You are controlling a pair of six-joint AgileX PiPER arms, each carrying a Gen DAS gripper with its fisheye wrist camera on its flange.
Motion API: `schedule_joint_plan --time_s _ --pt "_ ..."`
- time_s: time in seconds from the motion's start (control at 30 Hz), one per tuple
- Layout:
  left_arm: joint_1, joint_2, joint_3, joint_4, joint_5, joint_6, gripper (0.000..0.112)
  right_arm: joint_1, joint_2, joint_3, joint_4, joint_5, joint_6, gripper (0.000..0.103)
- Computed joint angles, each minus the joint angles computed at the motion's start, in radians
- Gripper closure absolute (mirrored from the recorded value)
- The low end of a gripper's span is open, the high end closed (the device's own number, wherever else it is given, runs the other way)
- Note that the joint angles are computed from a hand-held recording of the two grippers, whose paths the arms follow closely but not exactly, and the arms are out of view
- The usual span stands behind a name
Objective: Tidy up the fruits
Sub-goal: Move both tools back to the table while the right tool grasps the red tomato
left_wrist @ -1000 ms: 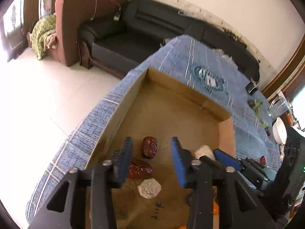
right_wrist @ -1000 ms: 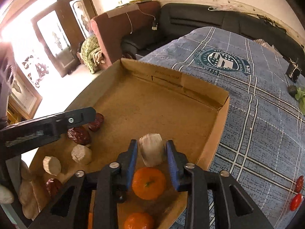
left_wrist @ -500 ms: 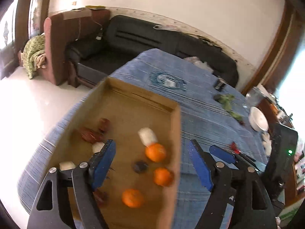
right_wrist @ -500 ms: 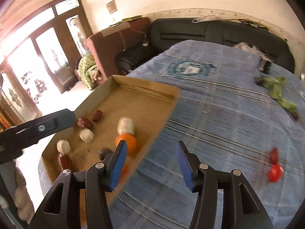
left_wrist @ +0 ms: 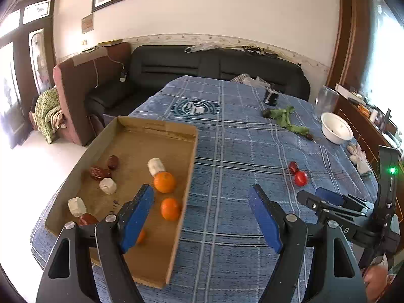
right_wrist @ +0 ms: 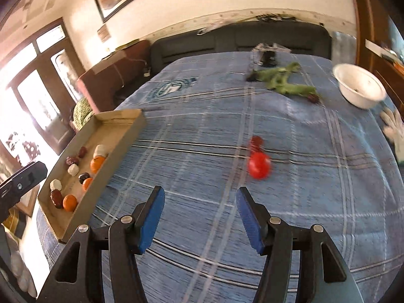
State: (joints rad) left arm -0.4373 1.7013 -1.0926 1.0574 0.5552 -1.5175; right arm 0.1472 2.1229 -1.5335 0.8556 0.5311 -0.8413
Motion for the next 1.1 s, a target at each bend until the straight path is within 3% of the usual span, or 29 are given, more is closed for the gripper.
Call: schedule_joint_plan --time_s 0.33,0.6,0.83,1.1 --pt "-0.051 0.045 -0.047 -0.032 0.036 0.039 0.035 -0.075 -0.016 0.050 0.071 -0.004 -0.074 0.039" --pt "-0.020 0.068 -0.044 -0.079 -0.019 0.076 0.035 -0.098 0.019 0.033 0.011 -0.017 -0.014 0.039" --pt "0.029 0.105 -0.044 -0.161 -0.087 0.139 0.035 -0.074 0.104 -0.091 -0.204 -0.019 0.201 0.039" --pt "0.053 0.119 -0.048 -0.211 -0.110 0.190 0.035 0.023 0.234 -0.320 -0.512 -0.018 0.490 0.039"
